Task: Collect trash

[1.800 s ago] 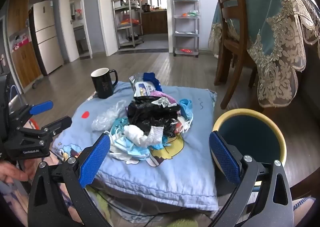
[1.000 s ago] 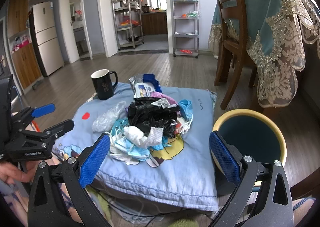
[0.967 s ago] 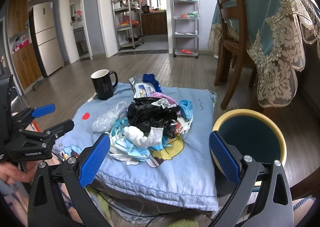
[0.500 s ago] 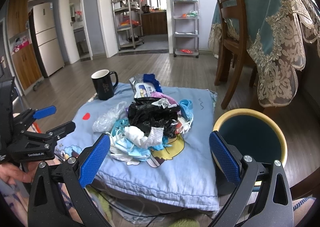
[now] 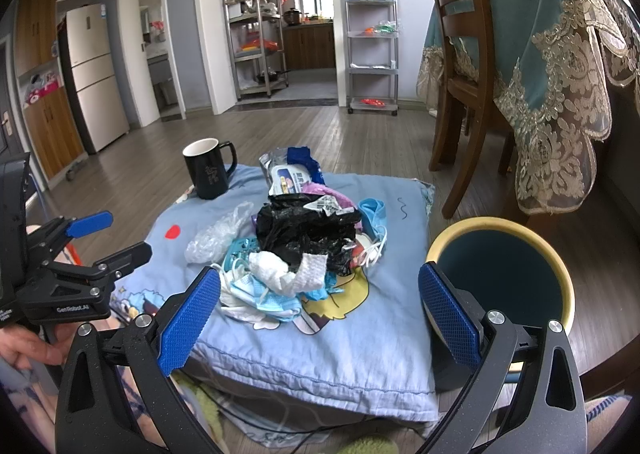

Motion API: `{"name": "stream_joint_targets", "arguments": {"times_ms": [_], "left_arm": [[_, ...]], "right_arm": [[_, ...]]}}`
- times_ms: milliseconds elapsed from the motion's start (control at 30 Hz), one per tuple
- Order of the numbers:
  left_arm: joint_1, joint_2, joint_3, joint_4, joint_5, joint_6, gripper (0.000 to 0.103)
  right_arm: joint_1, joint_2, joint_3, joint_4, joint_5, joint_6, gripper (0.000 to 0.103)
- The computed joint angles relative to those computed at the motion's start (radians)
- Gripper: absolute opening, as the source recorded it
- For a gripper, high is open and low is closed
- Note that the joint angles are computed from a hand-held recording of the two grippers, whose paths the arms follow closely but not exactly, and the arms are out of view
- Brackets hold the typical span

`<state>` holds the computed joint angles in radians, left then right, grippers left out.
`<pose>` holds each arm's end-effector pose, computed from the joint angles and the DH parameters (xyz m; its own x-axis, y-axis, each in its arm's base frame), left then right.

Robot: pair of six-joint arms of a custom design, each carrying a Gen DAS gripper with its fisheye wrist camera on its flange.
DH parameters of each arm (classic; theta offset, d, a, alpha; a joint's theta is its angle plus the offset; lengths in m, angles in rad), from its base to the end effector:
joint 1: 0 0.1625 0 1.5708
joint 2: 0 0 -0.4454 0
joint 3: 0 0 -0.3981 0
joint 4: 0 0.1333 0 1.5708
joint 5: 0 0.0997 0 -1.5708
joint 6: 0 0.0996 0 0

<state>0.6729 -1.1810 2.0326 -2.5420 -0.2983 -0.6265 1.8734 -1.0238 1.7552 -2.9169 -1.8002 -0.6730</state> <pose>-0.2752 -0.5115 0.2578 -0.6759 -0.2342 -0.6988 0.4693 0.5944 -0.6531 0.3039 -0.6021 0.2553 -0.6057 -0.6151 0.5048 -0.7942 0.5069 -0.3352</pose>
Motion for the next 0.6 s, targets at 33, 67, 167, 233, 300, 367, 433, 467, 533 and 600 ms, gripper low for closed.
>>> {"name": "stream_joint_targets", "arguments": {"times_ms": [33,67,167,233,300,367,433,467,533,600], "left_arm": [[0.000,-0.001,0.001,0.000,0.000,0.000,0.097],[0.000,-0.002,0.002,0.001,0.000,-0.002,0.097],[0.001,-0.003,0.004,0.006,0.000,-0.007,0.097],[0.001,-0.004,0.005,0.003,0.000,-0.006,0.097],[0.001,-0.003,0.003,0.005,0.000,-0.005,0.097],[0.001,-0.003,0.002,0.005,0.000,-0.005,0.097],[0.001,-0.004,0.002,0.008,0.000,-0.009,0.097],[0.002,-0.004,0.003,0.008,0.001,-0.011,0.097],[0.002,-0.006,0.004,0.007,0.001,-0.011,0.097],[0.002,-0.006,0.005,0.004,0.002,-0.011,0.097]], "right_arm": [[0.000,0.000,0.000,0.001,0.000,0.000,0.098],[-0.001,0.000,0.000,0.000,0.001,-0.001,0.098],[-0.001,0.000,0.000,-0.001,0.001,0.000,0.098],[-0.001,0.000,0.001,-0.001,0.001,0.000,0.098],[-0.001,0.000,0.001,-0.003,0.002,0.001,0.098],[-0.001,0.000,0.001,-0.002,0.002,0.000,0.098],[-0.001,0.000,0.001,-0.001,0.003,0.000,0.098],[-0.001,0.000,0.001,0.000,0.002,0.000,0.098],[0.000,0.000,0.000,0.000,0.002,-0.001,0.098],[0.000,0.000,0.001,0.000,0.002,-0.001,0.098]]}}
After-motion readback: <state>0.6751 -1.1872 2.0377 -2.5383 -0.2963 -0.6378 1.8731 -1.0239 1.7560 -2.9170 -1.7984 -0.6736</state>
